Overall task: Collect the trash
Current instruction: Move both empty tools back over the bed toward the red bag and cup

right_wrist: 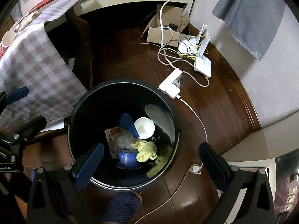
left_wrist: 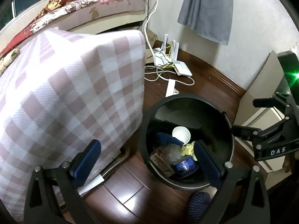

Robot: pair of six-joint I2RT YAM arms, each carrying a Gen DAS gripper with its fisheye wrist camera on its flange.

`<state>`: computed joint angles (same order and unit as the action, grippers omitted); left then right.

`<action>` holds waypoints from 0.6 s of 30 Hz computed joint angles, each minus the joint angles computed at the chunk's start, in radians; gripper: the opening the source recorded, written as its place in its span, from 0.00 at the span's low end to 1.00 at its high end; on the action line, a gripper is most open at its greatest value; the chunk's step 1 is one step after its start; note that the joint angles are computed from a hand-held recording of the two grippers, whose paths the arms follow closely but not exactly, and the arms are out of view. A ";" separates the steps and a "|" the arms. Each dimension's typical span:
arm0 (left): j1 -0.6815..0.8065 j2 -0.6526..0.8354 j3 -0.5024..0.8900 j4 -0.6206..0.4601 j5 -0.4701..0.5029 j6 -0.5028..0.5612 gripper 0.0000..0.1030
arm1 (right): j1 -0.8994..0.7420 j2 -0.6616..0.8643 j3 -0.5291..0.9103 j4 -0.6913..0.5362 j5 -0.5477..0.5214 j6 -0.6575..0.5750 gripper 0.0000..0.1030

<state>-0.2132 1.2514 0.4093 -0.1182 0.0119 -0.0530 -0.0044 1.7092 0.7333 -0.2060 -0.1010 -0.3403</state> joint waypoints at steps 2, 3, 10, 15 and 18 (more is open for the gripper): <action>-0.003 -0.028 -0.001 -0.018 -0.006 -0.001 0.97 | 0.000 -0.015 -0.008 0.000 -0.003 0.001 0.99; 0.000 -0.041 -0.002 -0.028 -0.006 0.002 0.97 | -0.003 -0.025 -0.012 -0.002 -0.007 0.001 0.99; 0.017 -0.182 -0.006 -0.118 -0.025 0.005 0.97 | -0.011 -0.126 -0.040 -0.025 -0.050 0.011 0.99; 0.042 -0.292 -0.010 -0.191 -0.028 0.012 0.97 | 0.014 -0.200 -0.059 -0.037 -0.057 0.027 0.99; 0.073 -0.352 -0.005 -0.234 -0.019 0.027 0.97 | 0.037 -0.241 -0.063 -0.045 -0.060 0.038 0.99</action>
